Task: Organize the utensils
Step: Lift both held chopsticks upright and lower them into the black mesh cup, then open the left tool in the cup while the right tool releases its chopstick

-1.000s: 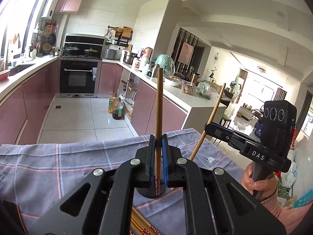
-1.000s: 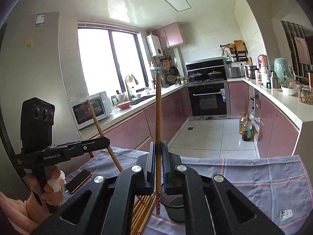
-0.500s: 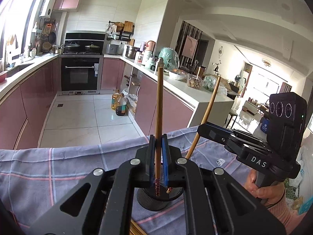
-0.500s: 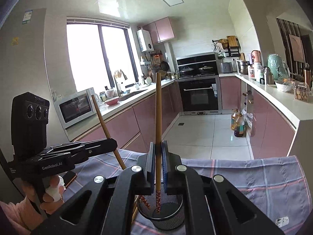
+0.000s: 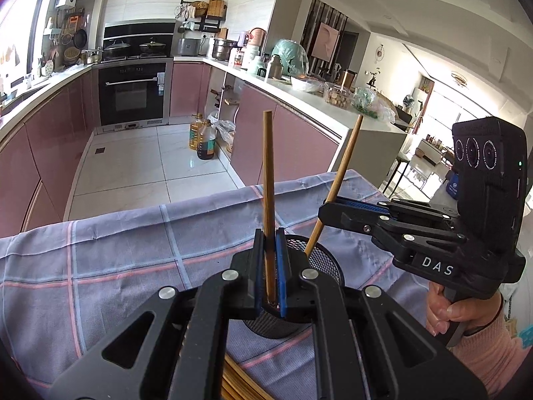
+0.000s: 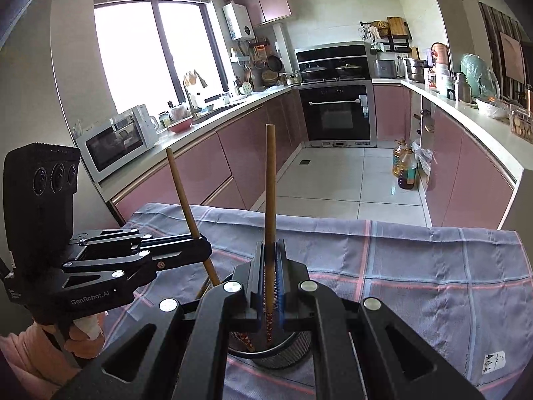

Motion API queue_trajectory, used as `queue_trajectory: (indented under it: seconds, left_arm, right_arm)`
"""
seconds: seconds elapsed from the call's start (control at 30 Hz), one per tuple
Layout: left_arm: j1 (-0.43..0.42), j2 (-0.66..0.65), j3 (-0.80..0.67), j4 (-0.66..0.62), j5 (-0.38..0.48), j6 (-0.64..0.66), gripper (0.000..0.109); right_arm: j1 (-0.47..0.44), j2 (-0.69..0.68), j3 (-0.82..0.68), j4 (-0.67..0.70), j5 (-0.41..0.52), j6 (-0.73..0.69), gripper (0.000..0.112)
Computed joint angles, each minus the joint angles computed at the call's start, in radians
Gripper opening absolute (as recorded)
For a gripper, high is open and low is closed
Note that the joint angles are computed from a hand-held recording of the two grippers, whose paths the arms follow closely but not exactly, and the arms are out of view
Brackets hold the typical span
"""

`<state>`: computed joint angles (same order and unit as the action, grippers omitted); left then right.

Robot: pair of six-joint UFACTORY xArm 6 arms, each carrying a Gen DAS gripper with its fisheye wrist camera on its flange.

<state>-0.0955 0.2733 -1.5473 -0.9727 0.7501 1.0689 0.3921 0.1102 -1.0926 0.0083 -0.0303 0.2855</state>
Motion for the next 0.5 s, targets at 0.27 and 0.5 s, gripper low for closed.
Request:
queue_trajectory:
  seconds: [0.27, 0.5]
  left_arm:
    - [-0.010, 0.046, -0.052, 0.031, -0.013, -0.038, 0.008]
    - [-0.016, 0.045, -0.045, 0.027, -0.043, -0.041, 0.020]
  right_arm:
    - [-0.007, 0.063, -0.090, -0.041, 0.050, 0.040, 0.006]
    - [-0.019, 0.111, -0.146, -0.160, 0.073, 0.160, 0.008]
